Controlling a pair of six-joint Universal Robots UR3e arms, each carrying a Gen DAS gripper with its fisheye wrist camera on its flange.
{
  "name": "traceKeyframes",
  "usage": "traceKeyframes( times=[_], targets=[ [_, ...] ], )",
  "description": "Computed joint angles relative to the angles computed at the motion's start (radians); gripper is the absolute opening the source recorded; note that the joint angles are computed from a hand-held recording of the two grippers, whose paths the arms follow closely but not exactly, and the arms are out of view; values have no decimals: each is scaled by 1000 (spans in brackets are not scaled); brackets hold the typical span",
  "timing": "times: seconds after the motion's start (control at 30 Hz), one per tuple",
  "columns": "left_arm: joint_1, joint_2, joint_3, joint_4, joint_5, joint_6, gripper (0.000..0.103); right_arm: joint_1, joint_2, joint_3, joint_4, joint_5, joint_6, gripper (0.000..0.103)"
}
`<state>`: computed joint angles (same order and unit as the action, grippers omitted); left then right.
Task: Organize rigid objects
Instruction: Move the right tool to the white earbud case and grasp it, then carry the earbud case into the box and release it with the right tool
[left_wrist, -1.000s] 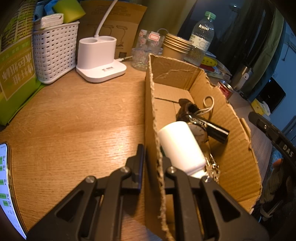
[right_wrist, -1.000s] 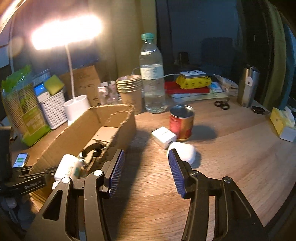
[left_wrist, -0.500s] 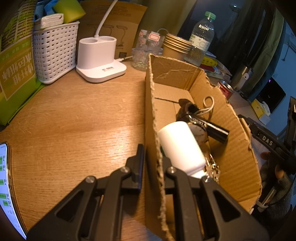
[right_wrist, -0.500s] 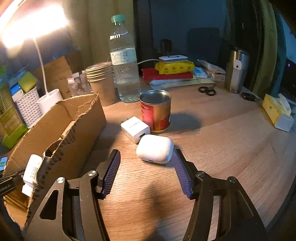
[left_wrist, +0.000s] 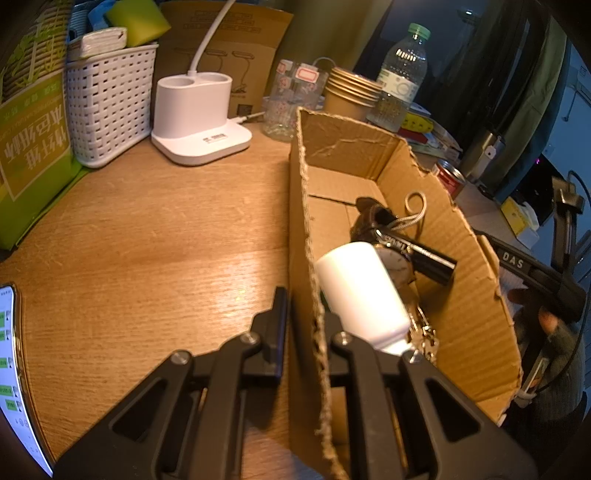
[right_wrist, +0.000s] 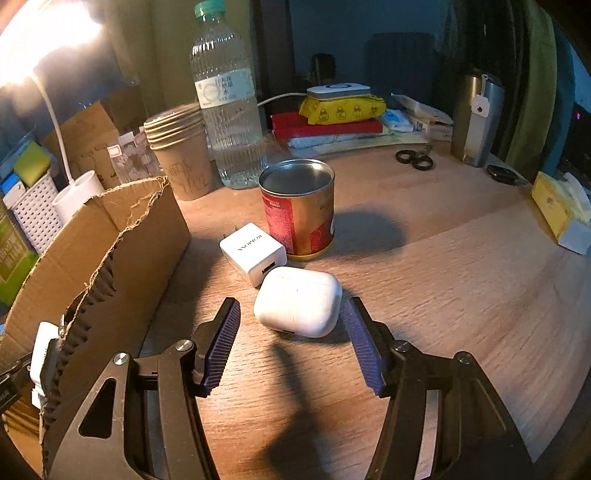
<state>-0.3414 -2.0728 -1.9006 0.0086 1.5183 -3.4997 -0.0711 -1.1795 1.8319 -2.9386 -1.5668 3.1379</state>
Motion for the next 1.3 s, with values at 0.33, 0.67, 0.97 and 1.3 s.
traceKeyframes(
  times=[0.33,0.67,0.97,1.3],
  targets=[
    [0,0,0,0,0,-1,10,4,56,-90,74,-8,-6,62],
    [0,0,0,1,0,0,10,6,97,-158,154,-15,-7,62],
    [-2,2,2,-3,1,-3,10,13,92,-135,108,-26,-18,58],
    [-1,2,1,-2,0,-2,10,29,28,-50,20,-5,-27,58]
  ],
)
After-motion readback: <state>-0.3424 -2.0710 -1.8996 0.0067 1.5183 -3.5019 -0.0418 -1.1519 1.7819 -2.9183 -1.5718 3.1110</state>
